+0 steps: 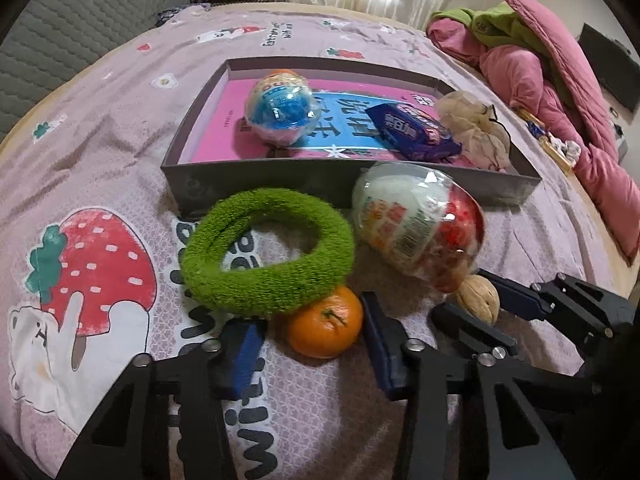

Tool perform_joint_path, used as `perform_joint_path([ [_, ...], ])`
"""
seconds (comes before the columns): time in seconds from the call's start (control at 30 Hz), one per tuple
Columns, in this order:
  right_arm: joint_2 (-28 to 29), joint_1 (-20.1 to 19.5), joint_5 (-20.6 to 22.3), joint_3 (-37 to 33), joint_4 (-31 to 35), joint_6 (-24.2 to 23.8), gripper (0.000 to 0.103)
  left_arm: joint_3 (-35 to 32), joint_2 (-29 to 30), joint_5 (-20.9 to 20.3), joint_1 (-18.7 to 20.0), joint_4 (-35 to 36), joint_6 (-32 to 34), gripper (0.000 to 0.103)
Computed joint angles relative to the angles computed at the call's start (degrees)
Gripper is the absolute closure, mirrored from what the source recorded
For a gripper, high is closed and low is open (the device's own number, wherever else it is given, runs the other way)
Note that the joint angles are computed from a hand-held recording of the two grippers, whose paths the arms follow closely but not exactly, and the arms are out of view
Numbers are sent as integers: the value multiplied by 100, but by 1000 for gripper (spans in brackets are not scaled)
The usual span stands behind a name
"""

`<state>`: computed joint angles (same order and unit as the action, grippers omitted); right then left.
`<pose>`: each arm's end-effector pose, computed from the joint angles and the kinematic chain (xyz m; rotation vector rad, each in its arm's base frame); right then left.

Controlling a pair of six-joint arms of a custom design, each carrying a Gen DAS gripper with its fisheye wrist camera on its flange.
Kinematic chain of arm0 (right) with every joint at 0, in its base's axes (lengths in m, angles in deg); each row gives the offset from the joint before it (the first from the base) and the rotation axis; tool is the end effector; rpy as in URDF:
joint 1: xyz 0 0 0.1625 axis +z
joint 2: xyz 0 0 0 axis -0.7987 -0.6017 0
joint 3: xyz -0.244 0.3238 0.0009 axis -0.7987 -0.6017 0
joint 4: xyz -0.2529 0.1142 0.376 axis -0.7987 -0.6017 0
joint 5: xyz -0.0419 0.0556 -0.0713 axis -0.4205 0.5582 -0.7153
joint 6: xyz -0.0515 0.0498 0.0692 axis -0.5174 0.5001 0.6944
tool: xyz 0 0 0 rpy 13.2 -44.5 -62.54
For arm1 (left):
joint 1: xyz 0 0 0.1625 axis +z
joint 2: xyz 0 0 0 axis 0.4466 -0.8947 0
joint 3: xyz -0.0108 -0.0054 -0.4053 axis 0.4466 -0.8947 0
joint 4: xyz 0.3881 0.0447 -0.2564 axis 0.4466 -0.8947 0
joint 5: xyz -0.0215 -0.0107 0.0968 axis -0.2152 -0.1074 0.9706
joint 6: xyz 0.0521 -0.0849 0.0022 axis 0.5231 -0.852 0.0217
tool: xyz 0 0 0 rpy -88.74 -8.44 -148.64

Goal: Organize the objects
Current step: 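Move the left tool to the loose mandarin while the right tool approaches the walnut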

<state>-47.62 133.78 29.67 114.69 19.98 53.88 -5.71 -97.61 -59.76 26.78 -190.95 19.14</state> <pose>-0.0216 -0.7192 0.2497 0.4767 -2.2981 0.7077 -0.3529 -0.7933 -0.1321 0.6717 2.4879 -0.4997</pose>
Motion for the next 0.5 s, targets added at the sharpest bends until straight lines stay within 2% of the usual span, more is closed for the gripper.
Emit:
perform_joint_path([
  [0.5, -234, 53, 96, 363, -201, -54, 70, 776, -483, -92, -73, -223, -14, 65],
])
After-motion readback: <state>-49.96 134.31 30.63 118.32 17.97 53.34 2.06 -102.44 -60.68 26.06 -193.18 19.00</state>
